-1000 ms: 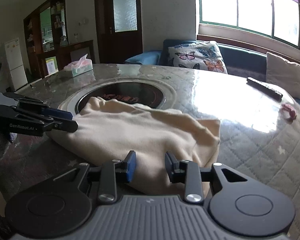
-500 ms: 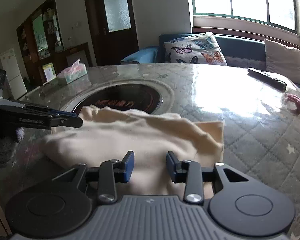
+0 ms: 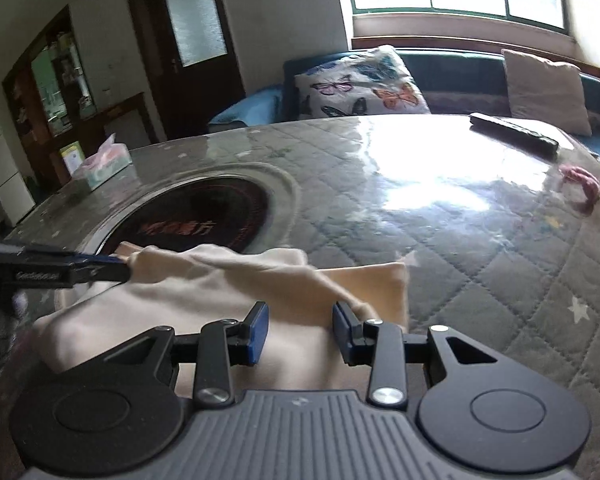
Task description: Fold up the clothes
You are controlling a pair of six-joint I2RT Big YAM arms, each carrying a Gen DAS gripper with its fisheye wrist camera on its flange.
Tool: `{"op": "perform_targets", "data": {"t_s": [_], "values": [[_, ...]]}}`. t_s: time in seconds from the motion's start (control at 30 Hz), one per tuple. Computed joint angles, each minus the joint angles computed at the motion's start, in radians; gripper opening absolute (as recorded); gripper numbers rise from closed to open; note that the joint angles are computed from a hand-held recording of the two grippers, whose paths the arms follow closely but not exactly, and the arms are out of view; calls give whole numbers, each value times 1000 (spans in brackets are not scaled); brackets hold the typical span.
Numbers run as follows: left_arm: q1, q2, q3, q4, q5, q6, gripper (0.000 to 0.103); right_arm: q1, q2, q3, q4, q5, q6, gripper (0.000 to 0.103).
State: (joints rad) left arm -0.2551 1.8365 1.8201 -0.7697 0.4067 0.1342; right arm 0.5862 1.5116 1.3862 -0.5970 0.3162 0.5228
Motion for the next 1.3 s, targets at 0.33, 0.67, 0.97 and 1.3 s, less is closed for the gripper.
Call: {"op": "perform_targets", "data": {"t_s": [0.33,0.67,0.97,1.3], "values": [[-3,11,15,-4,-3,5,24,-5,80,105,-28,-17,-82,35],[-5,-20,-14,5,-7,9,39,18,76,115,-41,29,-93,46],[15,-94,-99,57,-28,-5,66,84,63,117,-37,77,-128,55],[65,-141,-164,79,-67,-53,86,157,87,158,-53,86,-225,66]]}}
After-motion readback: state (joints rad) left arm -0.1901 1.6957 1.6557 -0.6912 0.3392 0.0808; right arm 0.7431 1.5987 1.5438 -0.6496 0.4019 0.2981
